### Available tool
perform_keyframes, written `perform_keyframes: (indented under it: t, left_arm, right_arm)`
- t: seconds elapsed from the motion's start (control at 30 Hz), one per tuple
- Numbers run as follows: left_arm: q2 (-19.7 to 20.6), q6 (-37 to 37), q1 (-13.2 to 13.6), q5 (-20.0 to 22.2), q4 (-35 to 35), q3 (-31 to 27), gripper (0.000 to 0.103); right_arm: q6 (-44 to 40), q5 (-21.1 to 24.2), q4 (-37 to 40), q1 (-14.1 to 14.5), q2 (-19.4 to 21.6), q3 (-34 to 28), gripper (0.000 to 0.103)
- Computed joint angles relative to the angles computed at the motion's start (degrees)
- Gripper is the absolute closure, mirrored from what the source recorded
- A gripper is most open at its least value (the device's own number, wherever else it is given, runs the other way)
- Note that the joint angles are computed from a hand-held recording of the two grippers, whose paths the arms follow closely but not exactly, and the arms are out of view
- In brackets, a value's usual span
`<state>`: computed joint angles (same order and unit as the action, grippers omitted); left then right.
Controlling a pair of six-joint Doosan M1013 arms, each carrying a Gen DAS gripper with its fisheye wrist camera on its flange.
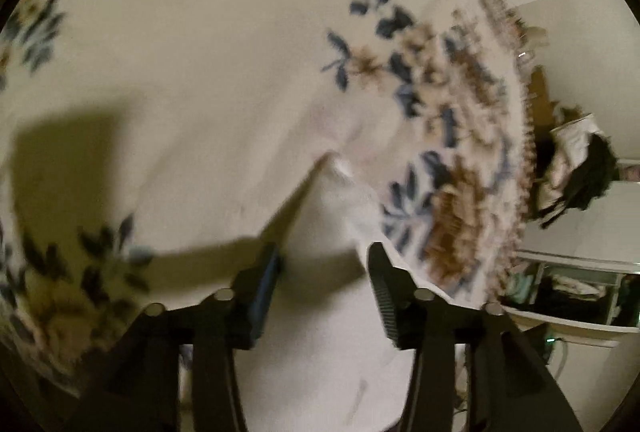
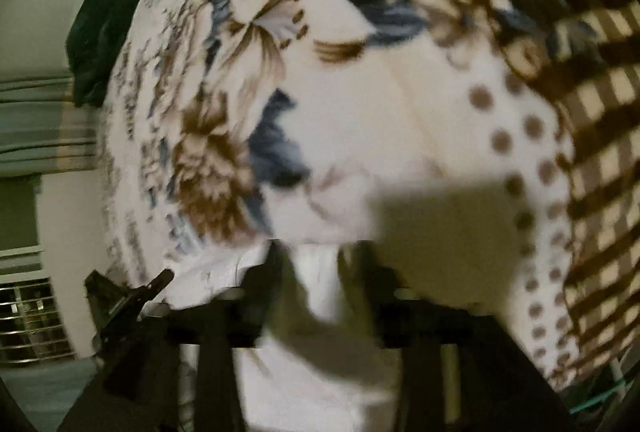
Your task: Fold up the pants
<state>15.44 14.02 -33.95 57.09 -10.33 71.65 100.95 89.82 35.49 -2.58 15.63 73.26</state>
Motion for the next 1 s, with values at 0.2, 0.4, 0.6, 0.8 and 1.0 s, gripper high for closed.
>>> perform_keyframes:
  t: [0.2,0.4,0.6,0.8,1.0]
  left_arm:
    - [-4.1,-5.3,-3.7,-5.0,-0.1,5.6,0.029]
    - [-3.5,-5.0,-5.3,-1.3,-1.3,5.9,0.029]
    - [-2.9,-1.8,-5.4,1.6,-1.4,4.5,0.028]
    - [-2.0,-0.3,-5.8,2.9,-1.3,4.2,0.021]
    - [-3.2,0.0,-5.6,-0.3,-0.7,5.2,0.021]
  right_arm:
    - [4.2,5.8,-0.8,-2.5,-4.8,7.6,0.020]
    - [12.7,-2.7,14.3,-6.0,-10.9,22.0,0.037]
    - [14.2,-6.1,4.1,-2.3,-13.4,18.9,0.089]
    - [13.4,-2.4,-0.4,-2.0,-12.5,18.2,0.086]
    - [10.0,-6.3,8.8,-3.9,-14.6,21.4,0.026]
